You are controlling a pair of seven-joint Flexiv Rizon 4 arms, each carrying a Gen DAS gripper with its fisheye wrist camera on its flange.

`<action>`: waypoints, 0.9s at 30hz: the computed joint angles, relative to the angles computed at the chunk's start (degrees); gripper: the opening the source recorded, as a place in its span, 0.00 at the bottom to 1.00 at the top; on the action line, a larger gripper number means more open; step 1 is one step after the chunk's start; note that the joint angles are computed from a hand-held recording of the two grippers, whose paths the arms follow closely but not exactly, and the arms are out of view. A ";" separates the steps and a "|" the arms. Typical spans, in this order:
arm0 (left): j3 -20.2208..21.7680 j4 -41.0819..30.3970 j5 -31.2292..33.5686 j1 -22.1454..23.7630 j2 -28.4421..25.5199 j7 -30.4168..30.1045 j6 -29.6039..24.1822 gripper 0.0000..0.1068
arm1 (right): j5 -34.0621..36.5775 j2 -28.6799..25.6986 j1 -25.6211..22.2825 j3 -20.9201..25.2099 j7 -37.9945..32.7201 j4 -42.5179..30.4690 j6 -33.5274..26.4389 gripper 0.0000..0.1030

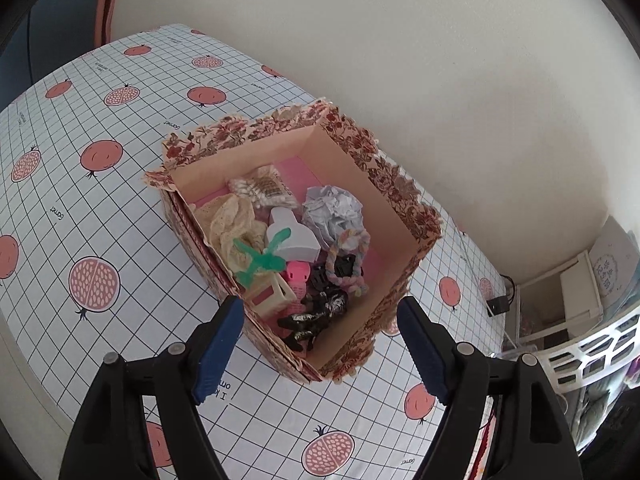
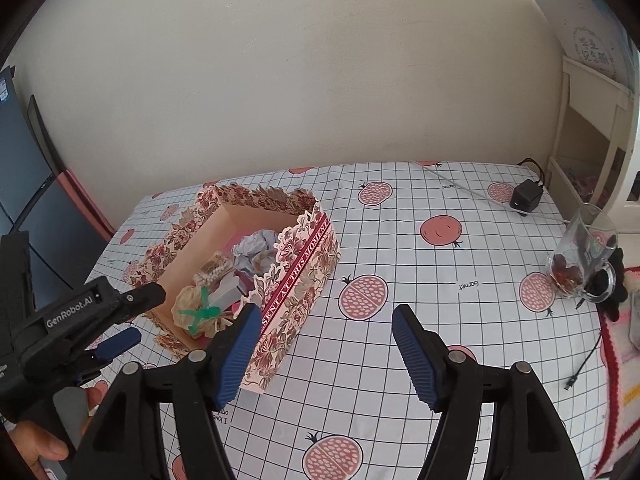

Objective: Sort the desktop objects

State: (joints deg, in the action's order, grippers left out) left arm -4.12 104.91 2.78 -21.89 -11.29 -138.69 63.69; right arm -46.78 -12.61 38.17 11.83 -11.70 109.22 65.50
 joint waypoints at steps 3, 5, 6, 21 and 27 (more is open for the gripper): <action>-0.09 -0.94 2.27 -0.99 -0.15 0.06 -1.43 0.75 | -0.31 1.25 -0.30 0.13 1.06 1.57 -0.02 0.72; -0.15 -1.23 3.30 -1.45 -0.06 0.10 -2.12 0.75 | -0.60 2.02 -0.61 0.35 1.62 2.52 -0.10 0.73; -0.19 -1.20 3.61 -1.59 0.05 0.11 -2.22 0.75 | -0.93 2.44 -0.78 0.42 2.09 3.05 -0.08 0.74; -0.58 -2.52 11.03 -3.49 0.67 -2.75 -7.13 0.81 | -4.28 5.59 -3.04 1.92 5.38 7.89 -0.64 0.93; -0.36 -3.20 14.63 -4.54 0.83 -4.95 -7.56 0.96 | -5.73 6.41 -3.91 2.22 7.12 9.74 0.50 1.00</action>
State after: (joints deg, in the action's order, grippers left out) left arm -4.48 101.71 17.41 -26.43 -10.46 -143.63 56.13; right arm -52.51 -6.20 34.26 14.05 -4.58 118.95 66.01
